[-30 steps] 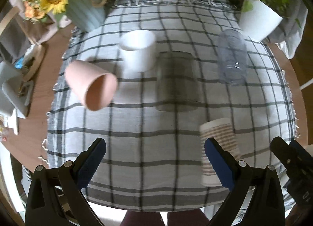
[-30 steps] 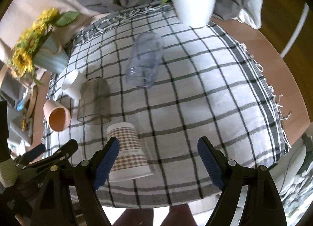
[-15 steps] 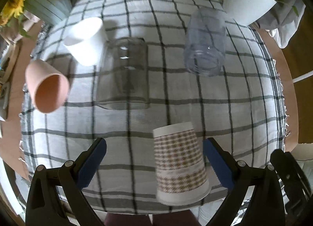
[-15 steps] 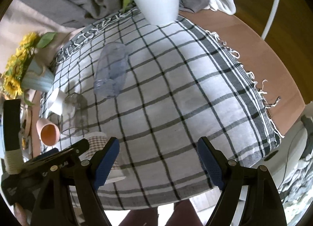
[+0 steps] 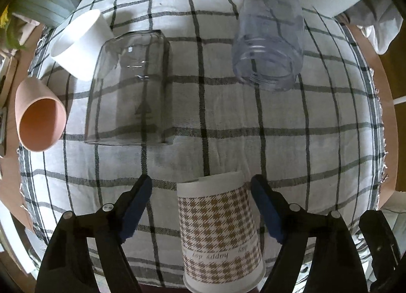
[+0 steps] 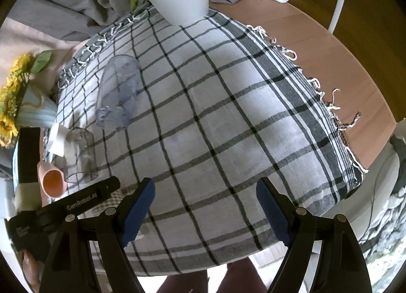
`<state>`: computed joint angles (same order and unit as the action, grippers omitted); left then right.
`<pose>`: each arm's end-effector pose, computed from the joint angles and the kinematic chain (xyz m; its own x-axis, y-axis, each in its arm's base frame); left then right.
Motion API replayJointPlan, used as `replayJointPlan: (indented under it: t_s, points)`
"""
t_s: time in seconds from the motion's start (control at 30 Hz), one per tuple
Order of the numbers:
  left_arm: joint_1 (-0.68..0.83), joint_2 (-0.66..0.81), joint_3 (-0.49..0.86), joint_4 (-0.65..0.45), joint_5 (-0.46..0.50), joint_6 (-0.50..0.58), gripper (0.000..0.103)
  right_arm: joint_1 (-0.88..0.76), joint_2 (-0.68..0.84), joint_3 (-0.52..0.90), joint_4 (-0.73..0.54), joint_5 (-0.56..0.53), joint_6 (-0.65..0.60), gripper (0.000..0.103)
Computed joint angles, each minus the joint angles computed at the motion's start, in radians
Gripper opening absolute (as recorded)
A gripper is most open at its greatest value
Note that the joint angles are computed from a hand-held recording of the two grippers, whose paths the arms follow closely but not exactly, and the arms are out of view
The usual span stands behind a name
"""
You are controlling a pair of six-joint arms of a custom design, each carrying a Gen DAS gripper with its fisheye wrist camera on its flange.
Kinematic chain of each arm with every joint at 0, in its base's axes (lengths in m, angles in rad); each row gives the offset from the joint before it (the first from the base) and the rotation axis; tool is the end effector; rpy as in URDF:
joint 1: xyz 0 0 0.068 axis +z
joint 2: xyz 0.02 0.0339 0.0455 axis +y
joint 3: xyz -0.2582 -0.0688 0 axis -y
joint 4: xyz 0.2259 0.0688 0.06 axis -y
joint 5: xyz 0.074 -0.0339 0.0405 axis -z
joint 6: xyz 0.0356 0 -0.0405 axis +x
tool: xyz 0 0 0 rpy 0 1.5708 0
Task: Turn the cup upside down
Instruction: 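Grasp the standing paper cup with the left gripper and lift it, then turn the paper cup rim-down and set it on the cloth with the left gripper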
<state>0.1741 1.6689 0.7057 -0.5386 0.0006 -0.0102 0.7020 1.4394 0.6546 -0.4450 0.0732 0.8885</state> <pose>0.2276 0.0400 0.1099 -0.9807 -0.1828 -0.0689 -0.1832 0.9831 -0.0013 0.1735 0.1433 0.1491 -0.9391 0.2195 -0.2644 0.1642 0.9625 0.2161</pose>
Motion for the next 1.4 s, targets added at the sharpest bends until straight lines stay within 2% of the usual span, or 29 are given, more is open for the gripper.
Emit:
replayJointPlan:
  t_s: [0.07, 0.17, 0.27, 0.73, 0.9, 0.93, 1.17, 1.4]
  points:
    - [-0.028, 0.018, 0.0, 0.016, -0.005, -0.023, 0.076, -0.003, 0.008, -0.002, 0.004, -0.005, -0.004, 0.082]
    - [-0.03, 0.035, -0.004, 0.025, -0.001, -0.027, 0.063, -0.005, 0.018, -0.002, 0.006, -0.005, -0.013, 0.082]
    - [-0.033, 0.03, -0.019, 0.042, 0.003, -0.029, 0.057, -0.006, 0.022, -0.003, 0.005, -0.005, -0.016, 0.082]
    - [0.012, -0.23, -0.061, 0.003, 0.029, 0.058, 0.056, 0.02, -0.019, -0.002, -0.013, 0.017, 0.003, 0.082]
    - [0.02, -0.286, -0.067, 0.04, 0.045, 0.098, 0.055, 0.039, -0.039, 0.014, -0.036, 0.044, 0.013, 0.082]
    - [0.033, -0.256, -0.058, 0.069, 0.052, 0.114, 0.055, 0.041, -0.042, 0.014, -0.038, 0.046, 0.017, 0.082]
    - [-0.017, -0.345, -0.127, 0.163, 0.05, 0.123, 0.055, 0.063, -0.064, 0.009, -0.06, 0.076, 0.03, 0.082]
    - [-0.019, -0.421, -0.191, 0.132, 0.089, 0.13, 0.054, 0.083, -0.081, -0.021, -0.079, 0.093, 0.036, 0.082]
